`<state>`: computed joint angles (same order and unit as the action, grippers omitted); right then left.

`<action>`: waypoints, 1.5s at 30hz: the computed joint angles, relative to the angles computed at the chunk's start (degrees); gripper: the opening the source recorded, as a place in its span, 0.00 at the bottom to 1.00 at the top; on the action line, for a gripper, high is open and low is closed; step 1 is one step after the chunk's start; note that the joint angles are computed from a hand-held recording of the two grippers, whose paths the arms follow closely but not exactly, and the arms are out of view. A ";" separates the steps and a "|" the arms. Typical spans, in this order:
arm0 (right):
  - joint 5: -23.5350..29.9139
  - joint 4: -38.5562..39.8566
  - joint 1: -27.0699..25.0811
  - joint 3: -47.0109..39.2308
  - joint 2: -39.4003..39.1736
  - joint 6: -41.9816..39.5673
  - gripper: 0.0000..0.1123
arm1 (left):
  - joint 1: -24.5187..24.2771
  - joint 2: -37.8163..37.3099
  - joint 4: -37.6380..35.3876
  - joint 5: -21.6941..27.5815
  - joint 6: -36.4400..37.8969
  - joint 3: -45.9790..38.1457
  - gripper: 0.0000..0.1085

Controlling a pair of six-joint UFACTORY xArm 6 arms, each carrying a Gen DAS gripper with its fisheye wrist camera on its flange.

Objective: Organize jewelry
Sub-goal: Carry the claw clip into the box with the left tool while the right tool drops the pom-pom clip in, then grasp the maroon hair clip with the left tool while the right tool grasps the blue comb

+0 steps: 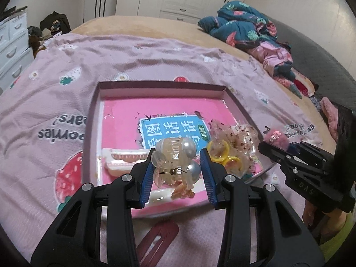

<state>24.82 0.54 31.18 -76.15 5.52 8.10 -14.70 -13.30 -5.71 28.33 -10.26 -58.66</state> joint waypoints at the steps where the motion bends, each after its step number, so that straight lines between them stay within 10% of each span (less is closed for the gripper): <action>1: 0.19 -0.37 -0.16 -0.28 0.45 0.31 0.25 | -0.04 0.57 0.09 0.04 -0.05 -0.23 0.29; 21: -3.28 -3.49 1.04 6.56 -5.43 5.39 0.63 | 1.10 -7.03 1.59 -0.18 -0.43 6.06 0.52; 45: -0.44 3.72 3.21 12.28 -7.18 3.86 0.63 | 0.39 -19.54 1.74 7.20 3.62 19.24 0.60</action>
<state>24.37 4.26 34.39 -63.86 -1.66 11.96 -14.30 -32.84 -3.97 35.54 -6.63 -39.42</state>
